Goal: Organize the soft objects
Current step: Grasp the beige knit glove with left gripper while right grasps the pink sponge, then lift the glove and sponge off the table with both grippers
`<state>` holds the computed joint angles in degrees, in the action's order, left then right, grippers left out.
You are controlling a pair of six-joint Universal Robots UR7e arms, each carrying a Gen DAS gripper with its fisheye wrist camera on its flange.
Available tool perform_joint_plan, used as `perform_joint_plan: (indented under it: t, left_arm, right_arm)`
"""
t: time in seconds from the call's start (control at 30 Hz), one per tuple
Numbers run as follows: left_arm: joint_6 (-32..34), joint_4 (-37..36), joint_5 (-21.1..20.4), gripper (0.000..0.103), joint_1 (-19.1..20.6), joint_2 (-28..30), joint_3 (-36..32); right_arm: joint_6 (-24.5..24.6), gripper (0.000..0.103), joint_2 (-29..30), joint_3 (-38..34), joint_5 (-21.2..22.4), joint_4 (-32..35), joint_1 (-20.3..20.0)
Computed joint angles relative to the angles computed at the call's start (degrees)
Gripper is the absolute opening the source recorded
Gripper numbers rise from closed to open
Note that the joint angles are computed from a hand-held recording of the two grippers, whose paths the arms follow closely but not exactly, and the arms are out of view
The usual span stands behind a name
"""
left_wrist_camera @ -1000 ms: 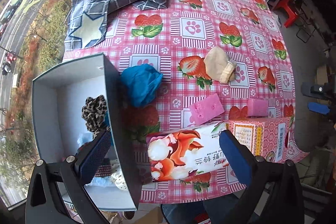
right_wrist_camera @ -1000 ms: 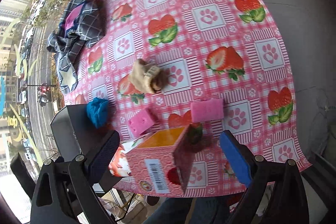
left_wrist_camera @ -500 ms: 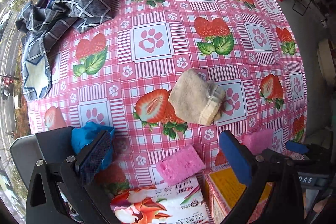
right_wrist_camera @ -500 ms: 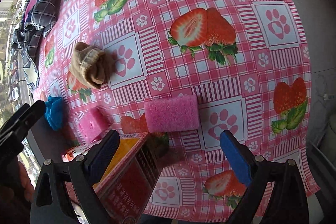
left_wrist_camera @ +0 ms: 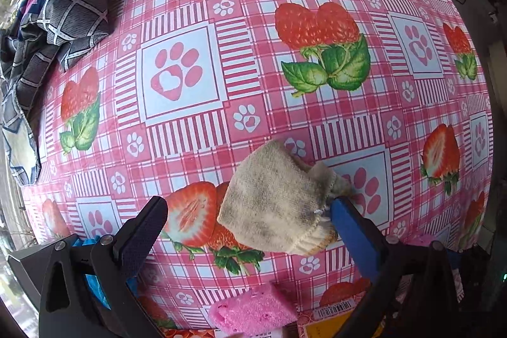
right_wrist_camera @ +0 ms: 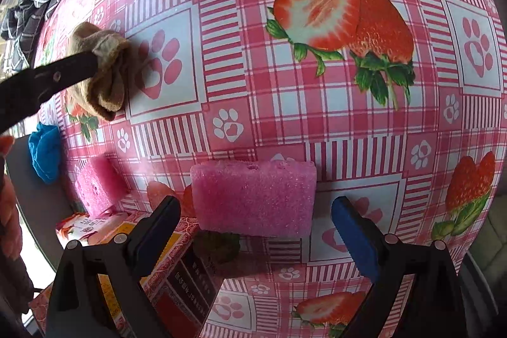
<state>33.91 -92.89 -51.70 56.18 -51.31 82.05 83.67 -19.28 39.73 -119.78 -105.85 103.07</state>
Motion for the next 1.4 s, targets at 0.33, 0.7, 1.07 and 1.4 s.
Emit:
perform_joint_plan:
  t: [0.33, 0.7, 1.07, 1.4]
  left_arm:
    - [-3.56, 8.73, 0.81, 0.071, -0.26, 1.32, -0.39]
    - [-0.03, 5.16, -6.61, 0.035, -1.52, -2.97, 0.04]
    - [2.54, 8.56, -16.61, 0.035, -3.96, -8.32, -4.84]
    - [10.50, 15.42, -25.81, 0.035, -6.74, -17.43, -2.07]
  right_arm:
    - [3.34, 0.071, 6.18, -13.06, -2.39, 13.98, 1.25]
    - [7.62, 0.071, -2.93, 1.09, -7.36, 6.56, 3.94]
    - [19.38, 0.071, -8.79, 4.98, -12.23, 14.65, 8.92]
    - [28.45, 0.071, -5.76, -1.27, -13.69, 23.62, 11.86]
